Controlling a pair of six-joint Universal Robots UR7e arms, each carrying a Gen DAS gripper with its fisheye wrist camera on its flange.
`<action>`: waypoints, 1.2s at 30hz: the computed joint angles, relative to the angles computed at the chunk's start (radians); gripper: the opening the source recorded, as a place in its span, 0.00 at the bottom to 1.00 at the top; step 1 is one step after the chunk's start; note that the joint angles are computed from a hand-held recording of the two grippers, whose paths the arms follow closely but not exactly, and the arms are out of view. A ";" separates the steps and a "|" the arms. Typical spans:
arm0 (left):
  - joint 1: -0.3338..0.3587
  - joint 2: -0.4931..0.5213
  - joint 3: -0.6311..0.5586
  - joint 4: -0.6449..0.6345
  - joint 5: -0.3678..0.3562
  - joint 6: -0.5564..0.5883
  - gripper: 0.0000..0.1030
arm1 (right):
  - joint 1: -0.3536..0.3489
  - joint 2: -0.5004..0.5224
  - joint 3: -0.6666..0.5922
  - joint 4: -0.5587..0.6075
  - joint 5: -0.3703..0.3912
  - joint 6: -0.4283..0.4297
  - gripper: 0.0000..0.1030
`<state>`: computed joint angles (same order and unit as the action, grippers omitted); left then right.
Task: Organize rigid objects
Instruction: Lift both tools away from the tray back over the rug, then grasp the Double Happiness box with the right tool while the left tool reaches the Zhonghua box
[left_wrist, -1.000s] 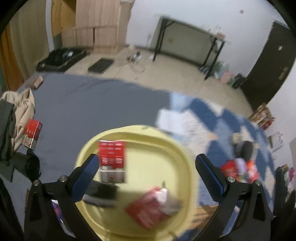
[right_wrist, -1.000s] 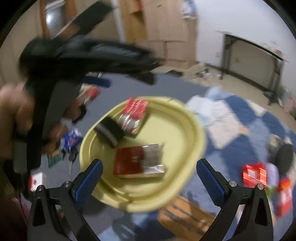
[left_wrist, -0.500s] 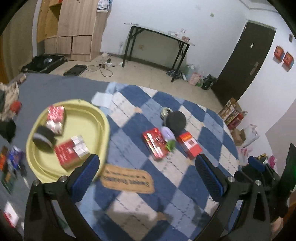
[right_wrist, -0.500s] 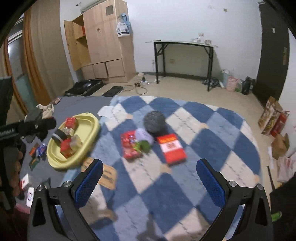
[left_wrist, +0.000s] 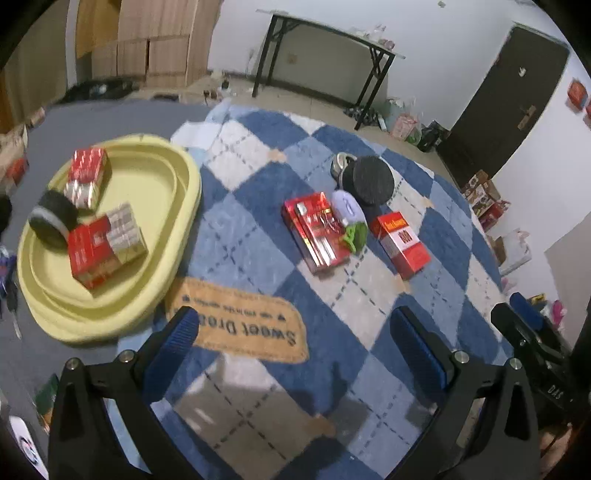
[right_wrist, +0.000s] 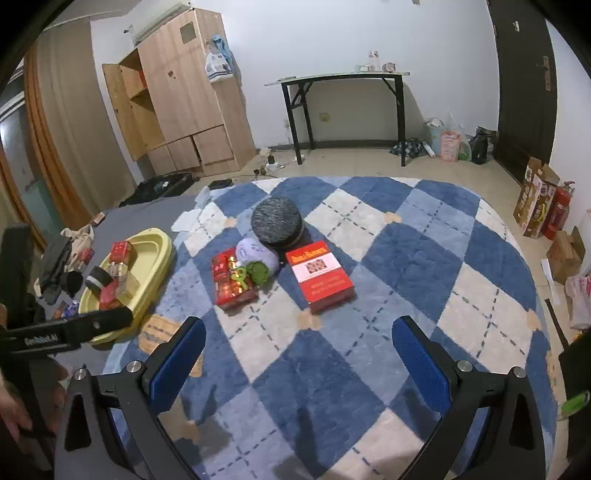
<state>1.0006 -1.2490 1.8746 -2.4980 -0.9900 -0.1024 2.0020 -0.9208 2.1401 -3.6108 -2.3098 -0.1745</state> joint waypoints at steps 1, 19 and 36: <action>-0.003 0.002 0.006 -0.019 0.011 0.019 1.00 | -0.004 0.004 -0.002 -0.005 -0.001 -0.005 1.00; 0.021 0.054 -0.041 -0.036 0.018 0.032 1.00 | -0.066 0.046 -0.039 0.008 0.028 -0.049 1.00; 0.091 0.228 -0.222 0.082 -0.094 -0.013 0.74 | -0.155 0.176 -0.150 -0.043 0.037 -0.249 1.00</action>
<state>1.0916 -1.0206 1.6526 -2.4161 -1.0840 -0.1151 1.8469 -0.7443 1.9905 -3.6535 -2.2724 -0.4235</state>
